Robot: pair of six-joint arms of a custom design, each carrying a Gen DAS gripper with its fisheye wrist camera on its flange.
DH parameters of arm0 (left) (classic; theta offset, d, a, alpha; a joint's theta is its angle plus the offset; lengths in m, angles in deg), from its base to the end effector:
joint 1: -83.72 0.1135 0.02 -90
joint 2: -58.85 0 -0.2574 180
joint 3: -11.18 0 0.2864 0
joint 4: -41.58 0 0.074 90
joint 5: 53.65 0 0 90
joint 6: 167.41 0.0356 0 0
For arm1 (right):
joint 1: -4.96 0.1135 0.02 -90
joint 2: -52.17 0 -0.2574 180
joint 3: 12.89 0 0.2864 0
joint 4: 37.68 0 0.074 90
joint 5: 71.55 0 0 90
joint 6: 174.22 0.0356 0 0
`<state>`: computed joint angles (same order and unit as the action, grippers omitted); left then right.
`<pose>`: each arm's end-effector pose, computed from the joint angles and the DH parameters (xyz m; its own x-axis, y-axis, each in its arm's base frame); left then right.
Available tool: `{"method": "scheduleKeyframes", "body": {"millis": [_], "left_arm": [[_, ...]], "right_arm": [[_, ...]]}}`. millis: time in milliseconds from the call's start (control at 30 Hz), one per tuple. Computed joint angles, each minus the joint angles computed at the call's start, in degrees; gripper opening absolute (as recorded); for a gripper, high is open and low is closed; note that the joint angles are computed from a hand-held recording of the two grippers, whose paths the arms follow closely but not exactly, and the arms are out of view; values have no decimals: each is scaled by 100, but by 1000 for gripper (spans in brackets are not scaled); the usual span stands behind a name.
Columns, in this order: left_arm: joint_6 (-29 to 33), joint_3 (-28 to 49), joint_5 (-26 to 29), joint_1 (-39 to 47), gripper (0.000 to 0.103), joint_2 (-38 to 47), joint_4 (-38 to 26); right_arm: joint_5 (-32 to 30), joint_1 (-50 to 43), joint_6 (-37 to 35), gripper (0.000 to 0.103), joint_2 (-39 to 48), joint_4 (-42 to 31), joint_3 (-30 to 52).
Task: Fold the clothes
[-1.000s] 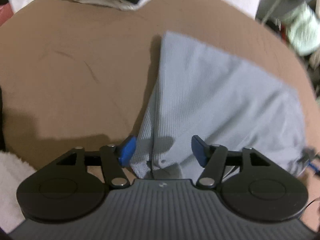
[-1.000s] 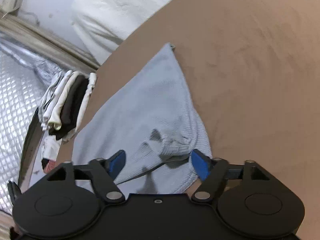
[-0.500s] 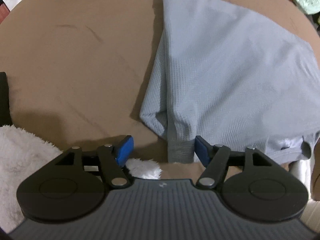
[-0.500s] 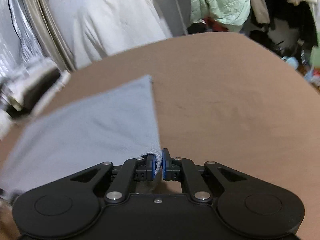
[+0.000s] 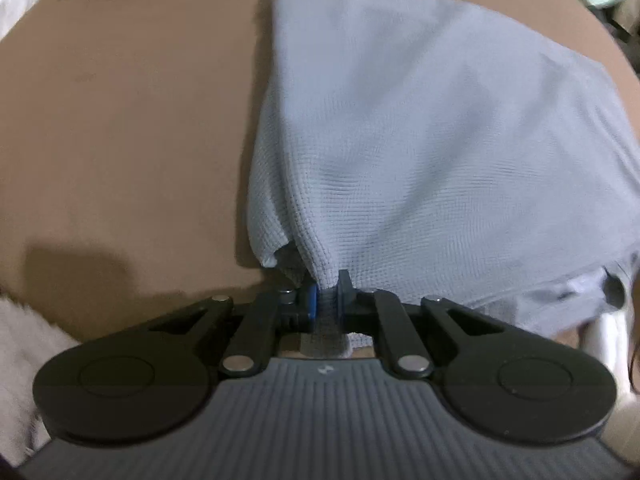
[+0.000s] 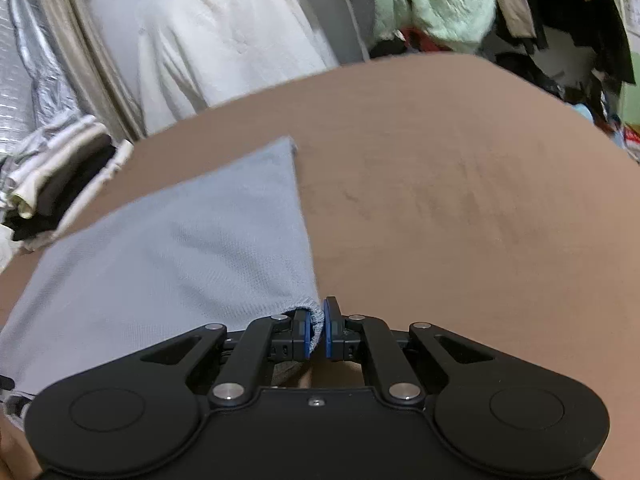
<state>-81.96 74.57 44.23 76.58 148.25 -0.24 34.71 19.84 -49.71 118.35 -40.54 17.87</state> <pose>0.3129 -0.0441 0.1441 -0.9298 0.0373 -0.3661 0.1010 0.9825 -0.1565 0.2291 0.0505 0.1160 -0.5127 0.4265 -0.7451 0.3111 0.9012 0.3018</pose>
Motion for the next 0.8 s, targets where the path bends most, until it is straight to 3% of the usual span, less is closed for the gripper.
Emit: {"method": "scheduleKeyframes", "body": {"millis": [133,233,367,467,633,800], "left_arm": [[-35,251,862,647,7,-343,-344],[-136,176,1040,717,7,-391,-278],[-364,15,1003,566,7,49,-203],[-434,-66,918,591,7,-251,-75],[-518,-72,929,652,7,-617,-171],[-531,-252,912,727,7,-654,-443]], "right_arm": [[-108,-138,-122,7,-1056,-384,-166],[-252,-240,-171,7,-1218,-636,-140],[-140,-244,-317,7,-520,-719,47],[-515,-402,-149,7,-1085,-573,-219],[-1170,-718,-312,7,-1924,-1084,-242],[-1650,-1028,-451,7,-1631,-1086,-349]]}}
